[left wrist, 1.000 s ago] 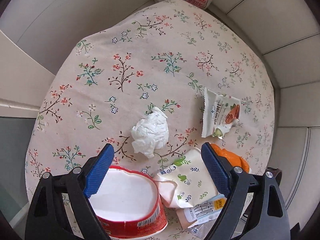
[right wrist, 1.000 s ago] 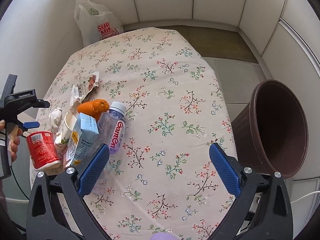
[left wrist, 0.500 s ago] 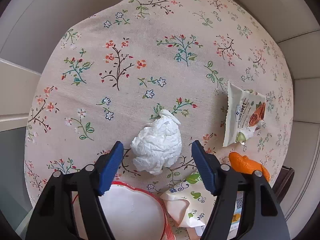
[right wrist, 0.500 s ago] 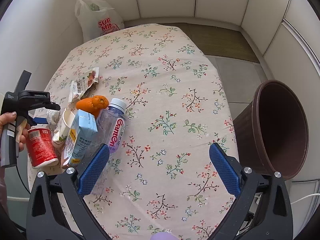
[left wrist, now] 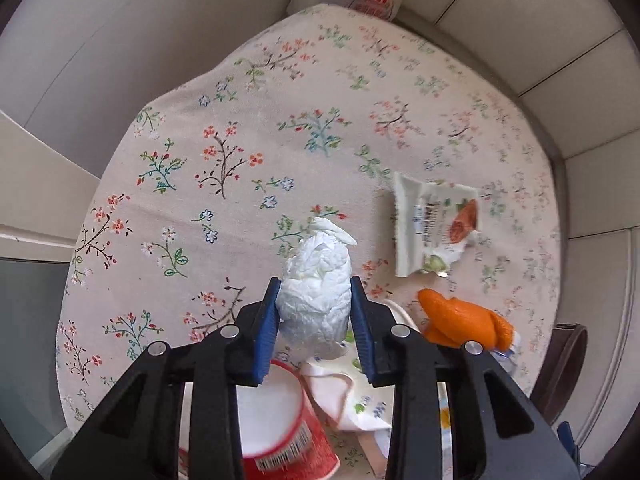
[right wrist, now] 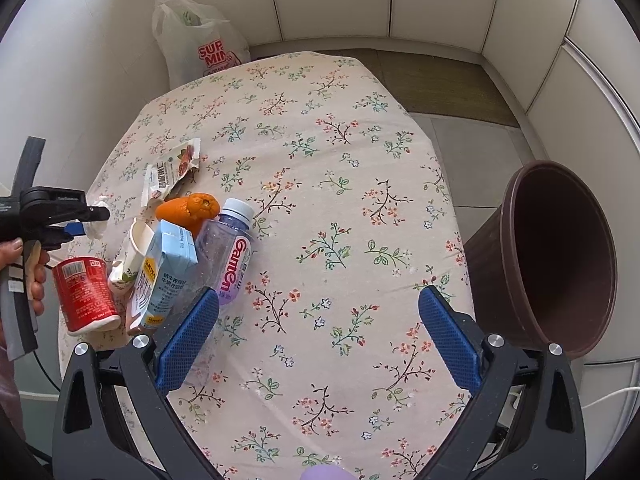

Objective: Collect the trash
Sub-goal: 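Lift the white tissue with the left tool while the right tool grasps the white snack wrapper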

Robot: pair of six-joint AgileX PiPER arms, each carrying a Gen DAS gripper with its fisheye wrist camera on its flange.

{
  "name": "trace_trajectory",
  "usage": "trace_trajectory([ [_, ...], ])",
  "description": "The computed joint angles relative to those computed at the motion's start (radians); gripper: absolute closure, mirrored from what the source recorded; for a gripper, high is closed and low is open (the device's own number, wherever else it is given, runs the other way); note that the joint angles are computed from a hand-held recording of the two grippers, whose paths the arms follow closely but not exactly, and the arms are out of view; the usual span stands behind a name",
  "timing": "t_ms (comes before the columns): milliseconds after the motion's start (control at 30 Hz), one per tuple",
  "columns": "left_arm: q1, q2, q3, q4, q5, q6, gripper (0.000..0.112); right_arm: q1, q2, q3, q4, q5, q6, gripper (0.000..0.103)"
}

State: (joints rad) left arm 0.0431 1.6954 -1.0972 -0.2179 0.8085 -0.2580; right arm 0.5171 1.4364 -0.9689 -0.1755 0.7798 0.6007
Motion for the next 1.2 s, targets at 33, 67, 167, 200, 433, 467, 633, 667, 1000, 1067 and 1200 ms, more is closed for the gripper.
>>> trace_trajectory([
  [33,0.007,-0.052,0.031,-0.039,-0.013,0.033,0.079,0.002,-0.004,0.000,-0.002,-0.007,0.002,0.007],
  [67,0.000,-0.116,0.070,-0.076,-0.026,0.049,0.079,0.003,-0.007,0.000,0.001,-0.020,-0.002,0.007],
  [167,-0.037,-0.355,0.228,-0.195,-0.062,0.085,0.078,-0.020,0.008,-0.020,0.101,-0.077,-0.118,0.007],
  [200,-0.065,-0.432,0.272,-0.198,-0.072,0.056,0.078,-0.026,0.031,-0.044,0.133,-0.073,-0.154,0.007],
  [433,-0.047,-0.671,0.356,-0.255,-0.083,0.080,0.078,-0.161,0.333,-0.329,0.693,0.030,-0.554,0.016],
  [467,-0.005,-0.680,0.353,-0.286,-0.075,0.121,0.078,-0.182,0.387,-0.372,0.789,0.046,-0.616,0.017],
  [633,0.196,-0.660,0.347,-0.507,0.049,0.371,0.077,-0.154,0.638,-0.678,0.756,0.092,-0.545,0.018],
  [667,0.199,-0.654,0.351,-0.507,0.048,0.377,0.077,-0.144,0.674,-0.731,0.716,0.100,-0.514,0.018],
  [1000,0.289,-0.592,0.367,-0.572,0.124,0.520,0.077,-0.054,1.017,-1.249,0.485,0.289,-0.394,0.028],
  [1067,0.308,-0.587,0.370,-0.582,0.147,0.543,0.077,-0.053,1.080,-1.344,0.489,0.353,-0.407,0.038],
  [1200,0.345,-0.592,0.373,-0.576,0.175,0.568,0.077,-0.047,1.110,-1.353,0.491,0.341,-0.384,0.057],
])
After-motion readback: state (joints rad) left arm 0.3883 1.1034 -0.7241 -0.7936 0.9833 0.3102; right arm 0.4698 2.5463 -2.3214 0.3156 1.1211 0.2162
